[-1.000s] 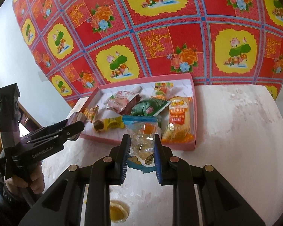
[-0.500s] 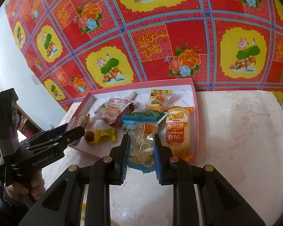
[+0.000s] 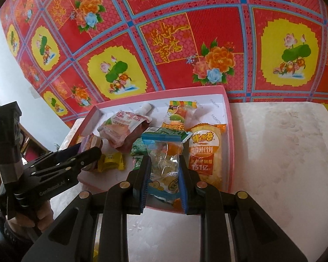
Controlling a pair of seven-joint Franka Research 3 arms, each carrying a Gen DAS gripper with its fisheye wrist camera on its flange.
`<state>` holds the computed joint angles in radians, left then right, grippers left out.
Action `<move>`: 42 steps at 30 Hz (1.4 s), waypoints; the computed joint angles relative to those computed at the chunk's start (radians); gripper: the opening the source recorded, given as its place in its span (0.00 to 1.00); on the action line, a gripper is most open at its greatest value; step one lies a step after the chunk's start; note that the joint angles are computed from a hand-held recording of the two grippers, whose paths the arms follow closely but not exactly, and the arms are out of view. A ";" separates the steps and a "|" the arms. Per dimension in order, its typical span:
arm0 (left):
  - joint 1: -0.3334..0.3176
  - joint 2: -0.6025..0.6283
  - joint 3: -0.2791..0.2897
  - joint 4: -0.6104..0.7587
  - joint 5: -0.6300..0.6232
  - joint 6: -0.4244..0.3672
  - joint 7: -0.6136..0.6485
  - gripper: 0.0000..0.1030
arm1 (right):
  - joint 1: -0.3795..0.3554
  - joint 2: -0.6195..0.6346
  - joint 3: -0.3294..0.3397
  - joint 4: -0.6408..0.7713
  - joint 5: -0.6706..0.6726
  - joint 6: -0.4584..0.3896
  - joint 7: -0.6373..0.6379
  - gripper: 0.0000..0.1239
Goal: Organize snacks
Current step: 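Carry the purple tin into the tray with left while right carries the candy bag, then open both grippers to release the tin and candy bag in the tray, then move left gripper to the yellow candy packet while right moves to the yellow jelly cup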
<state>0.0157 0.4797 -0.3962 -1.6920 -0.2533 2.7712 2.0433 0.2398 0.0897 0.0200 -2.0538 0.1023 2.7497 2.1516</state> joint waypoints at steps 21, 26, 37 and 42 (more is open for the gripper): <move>0.005 -0.005 -0.005 0.025 -0.010 -0.047 -0.001 0.53 | 0.004 -0.005 -0.003 -0.016 0.015 0.044 -0.014 0.24; 0.017 -0.051 -0.010 -0.022 -0.050 -0.033 0.036 0.53 | 0.007 -0.020 -0.005 -0.017 -0.040 0.040 0.037 0.28; 0.017 -0.168 0.015 -0.131 -0.165 -0.043 0.074 0.54 | 0.001 -0.086 0.018 -0.050 -0.096 0.022 0.097 0.35; 0.002 -0.233 0.044 -0.192 -0.231 -0.062 0.110 0.54 | -0.002 -0.125 0.036 -0.068 -0.123 -0.004 0.122 0.35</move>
